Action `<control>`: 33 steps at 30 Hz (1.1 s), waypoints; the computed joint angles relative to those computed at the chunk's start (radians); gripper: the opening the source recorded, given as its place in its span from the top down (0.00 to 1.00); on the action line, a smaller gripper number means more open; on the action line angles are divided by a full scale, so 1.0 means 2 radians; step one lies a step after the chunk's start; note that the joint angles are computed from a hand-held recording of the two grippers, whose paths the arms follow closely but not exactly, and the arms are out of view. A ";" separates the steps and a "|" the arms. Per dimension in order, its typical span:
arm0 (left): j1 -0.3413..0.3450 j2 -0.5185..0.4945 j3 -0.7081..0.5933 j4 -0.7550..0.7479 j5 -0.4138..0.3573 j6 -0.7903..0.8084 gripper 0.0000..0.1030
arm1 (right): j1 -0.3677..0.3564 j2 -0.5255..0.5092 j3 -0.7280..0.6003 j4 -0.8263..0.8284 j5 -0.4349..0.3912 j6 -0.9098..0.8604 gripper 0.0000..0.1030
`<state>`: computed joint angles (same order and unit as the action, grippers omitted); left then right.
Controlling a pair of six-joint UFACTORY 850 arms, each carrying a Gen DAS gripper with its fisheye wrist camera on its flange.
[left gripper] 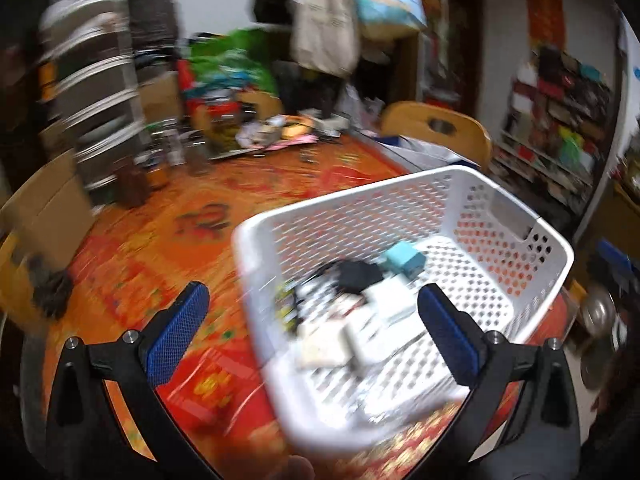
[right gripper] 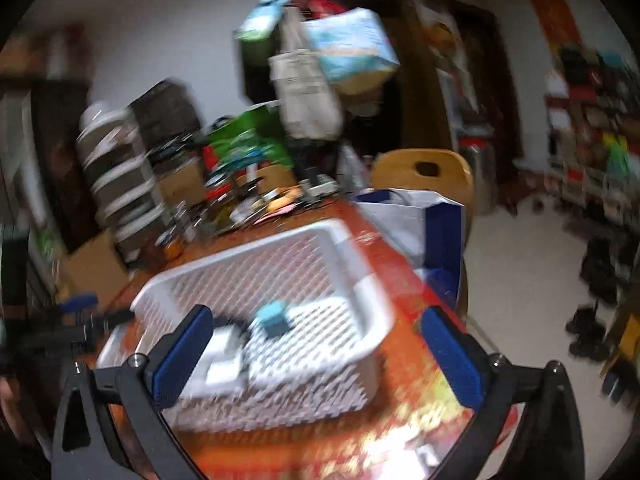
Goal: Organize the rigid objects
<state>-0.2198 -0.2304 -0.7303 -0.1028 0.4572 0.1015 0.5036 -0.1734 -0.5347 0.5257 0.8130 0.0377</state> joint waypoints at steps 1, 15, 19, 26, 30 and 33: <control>0.005 0.020 0.033 -0.033 0.024 0.023 0.00 | 0.017 0.000 0.003 0.015 0.005 -0.017 0.00; -0.004 0.274 0.256 -0.078 0.070 0.041 0.00 | 0.236 0.114 0.059 0.268 0.071 -0.205 0.00; -0.050 0.276 0.246 -0.147 0.072 0.089 0.00 | 0.225 0.121 0.060 0.284 0.039 -0.220 0.00; -0.081 0.247 0.225 -0.205 0.079 0.129 0.00 | 0.180 0.100 0.059 0.228 -0.013 -0.172 0.00; -0.077 0.243 0.222 -0.194 0.076 0.119 0.00 | 0.184 0.101 0.058 0.231 -0.009 -0.180 0.00; -0.076 0.243 0.222 -0.194 0.076 0.119 0.00 | 0.186 0.099 0.057 0.232 -0.008 -0.185 0.00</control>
<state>-0.3708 0.2556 -0.2864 -0.4905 0.6093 0.3398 0.8750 0.0253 -0.4211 0.9894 0.7970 -0.3314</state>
